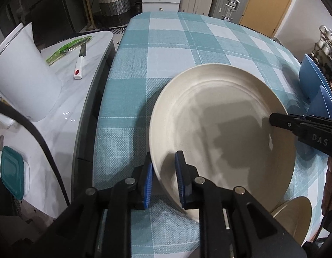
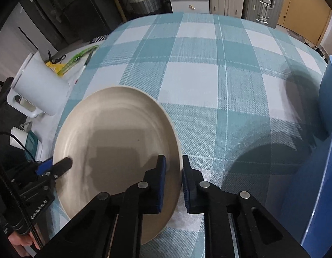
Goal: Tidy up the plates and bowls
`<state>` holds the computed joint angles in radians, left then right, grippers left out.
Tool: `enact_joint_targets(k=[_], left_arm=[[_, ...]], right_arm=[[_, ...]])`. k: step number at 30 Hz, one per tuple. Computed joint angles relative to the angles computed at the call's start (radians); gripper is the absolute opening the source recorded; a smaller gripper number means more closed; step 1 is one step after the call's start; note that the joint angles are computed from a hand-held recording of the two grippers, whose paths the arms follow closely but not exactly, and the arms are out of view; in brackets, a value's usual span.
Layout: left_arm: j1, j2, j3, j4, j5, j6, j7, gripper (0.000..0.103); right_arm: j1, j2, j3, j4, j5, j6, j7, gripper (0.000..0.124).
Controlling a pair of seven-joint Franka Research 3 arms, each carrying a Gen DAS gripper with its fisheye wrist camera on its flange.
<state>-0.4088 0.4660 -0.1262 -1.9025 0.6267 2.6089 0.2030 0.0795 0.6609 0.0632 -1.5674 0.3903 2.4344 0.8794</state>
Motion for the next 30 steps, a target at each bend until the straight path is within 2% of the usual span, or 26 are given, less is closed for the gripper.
enact_joint_targets(k=[7,17,23,30], left_arm=[[0.023,-0.014,-0.014,-0.016,-0.054,0.025,0.021,0.016],[0.026,-0.064,-0.023,-0.031,-0.069,-0.015,0.025,0.015],[0.026,-0.096,-0.038,-0.042,-0.074,-0.034,0.028,0.015],[0.005,-0.146,-0.065,-0.054,-0.072,-0.084,0.019,0.015]], right_arm=[[-0.007,-0.012,0.006,0.024,0.012,-0.039,-0.008,0.010],[-0.015,-0.066,0.009,-0.010,0.047,-0.051,-0.032,0.010],[-0.028,-0.112,0.008,-0.050,0.077,-0.060,-0.056,0.009],[-0.055,-0.215,0.001,-0.162,0.135,-0.061,-0.113,0.009]])
